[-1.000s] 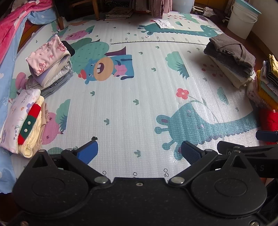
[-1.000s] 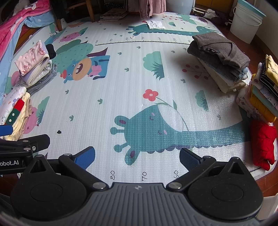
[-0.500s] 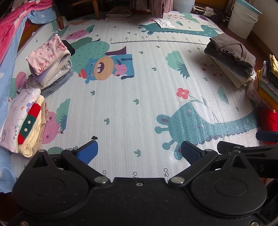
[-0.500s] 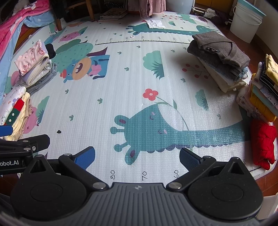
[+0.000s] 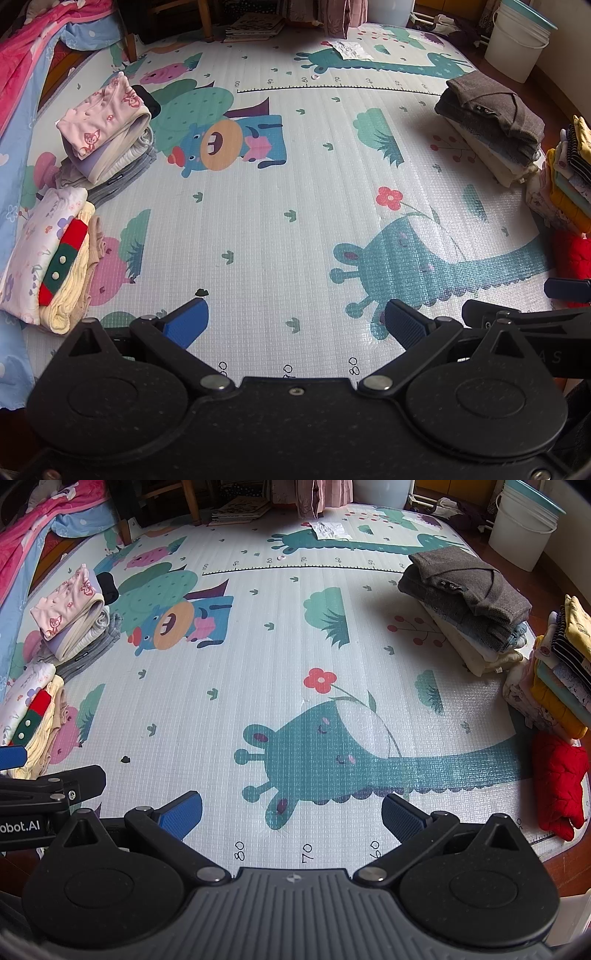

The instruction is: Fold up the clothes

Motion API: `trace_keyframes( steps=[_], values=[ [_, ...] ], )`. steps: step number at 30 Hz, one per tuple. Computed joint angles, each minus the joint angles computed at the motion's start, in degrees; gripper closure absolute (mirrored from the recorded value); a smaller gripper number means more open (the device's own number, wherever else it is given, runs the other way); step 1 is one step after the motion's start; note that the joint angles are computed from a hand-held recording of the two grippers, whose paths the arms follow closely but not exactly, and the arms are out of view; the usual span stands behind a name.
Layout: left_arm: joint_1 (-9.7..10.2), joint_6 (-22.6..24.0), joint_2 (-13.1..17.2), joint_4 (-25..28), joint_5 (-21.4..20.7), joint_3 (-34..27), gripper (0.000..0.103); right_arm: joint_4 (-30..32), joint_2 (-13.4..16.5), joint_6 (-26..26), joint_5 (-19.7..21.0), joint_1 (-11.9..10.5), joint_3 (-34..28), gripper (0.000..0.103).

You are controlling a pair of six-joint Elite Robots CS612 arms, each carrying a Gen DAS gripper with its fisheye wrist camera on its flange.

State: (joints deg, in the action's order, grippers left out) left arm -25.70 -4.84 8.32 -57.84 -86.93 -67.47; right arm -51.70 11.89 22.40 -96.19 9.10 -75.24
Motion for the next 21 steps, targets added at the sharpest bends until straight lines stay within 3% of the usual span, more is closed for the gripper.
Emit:
trace_keyframes(
  steps=[9,16,21],
  values=[
    [0.37,-1.5,-0.2,0.1,-0.3,0.4,0.0,-1.1,-0.1,-0.5,-0.5,0.3,0.6,0.0],
    [1.29,-5.0,-0.5,-0.7,0.1,0.9,0.0,-5.5,-0.5,-4.8,-2.7,1.2,2.5,0.0],
    [2.51,-9.2,-1.0,-0.8,-0.4,2.0,0.0,-9.1,-2.0,-6.7,3.5,0.4,4.9,0.0]
  ],
)
